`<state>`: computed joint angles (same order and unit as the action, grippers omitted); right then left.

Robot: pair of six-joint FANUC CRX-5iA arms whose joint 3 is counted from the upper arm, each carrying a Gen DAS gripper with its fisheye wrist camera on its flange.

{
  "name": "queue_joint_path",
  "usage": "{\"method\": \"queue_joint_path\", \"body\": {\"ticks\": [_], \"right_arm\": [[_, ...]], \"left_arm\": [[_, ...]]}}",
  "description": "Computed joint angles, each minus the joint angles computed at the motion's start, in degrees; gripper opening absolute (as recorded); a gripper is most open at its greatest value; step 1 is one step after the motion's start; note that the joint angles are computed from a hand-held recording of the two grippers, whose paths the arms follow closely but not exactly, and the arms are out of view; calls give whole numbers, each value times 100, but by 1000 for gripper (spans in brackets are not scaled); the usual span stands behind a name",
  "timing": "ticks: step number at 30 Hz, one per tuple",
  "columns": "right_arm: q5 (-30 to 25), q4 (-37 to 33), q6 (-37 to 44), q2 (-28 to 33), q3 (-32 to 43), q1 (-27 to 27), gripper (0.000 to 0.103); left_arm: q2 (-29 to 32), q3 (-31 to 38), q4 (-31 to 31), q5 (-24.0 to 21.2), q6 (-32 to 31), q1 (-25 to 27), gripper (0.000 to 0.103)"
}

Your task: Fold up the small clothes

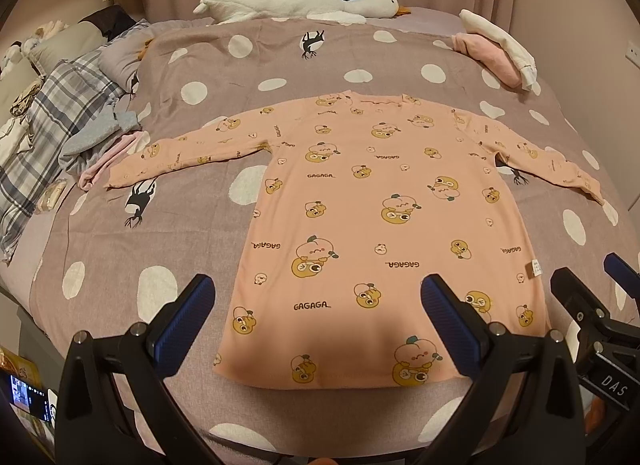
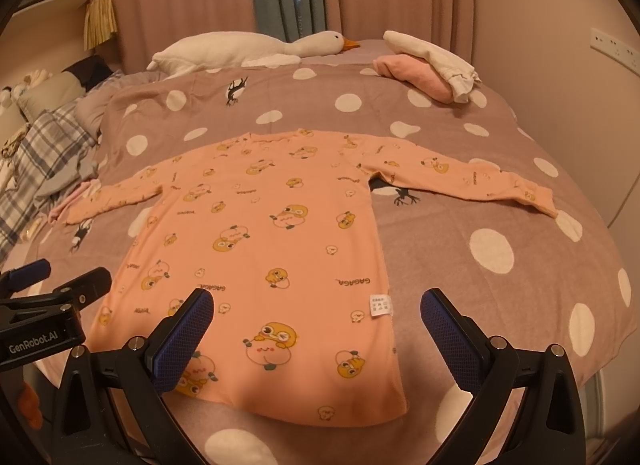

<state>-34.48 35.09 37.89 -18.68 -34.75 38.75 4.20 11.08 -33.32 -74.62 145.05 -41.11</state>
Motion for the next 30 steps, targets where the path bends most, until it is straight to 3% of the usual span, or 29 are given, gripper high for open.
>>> {"method": "queue_joint_path", "body": {"ticks": [24,28,30], "right_arm": [[22,-20,-18,16,-38,-1,102],[132,-174,25,4,-56,-51,102],[333,-904,497,-28,70,-221,102]], "left_arm": [[121,106,49,-43,-89,-9,103],[42,-92,390,274,-161,194,103],[-50,-330,823,587,-262,450,103]]}}
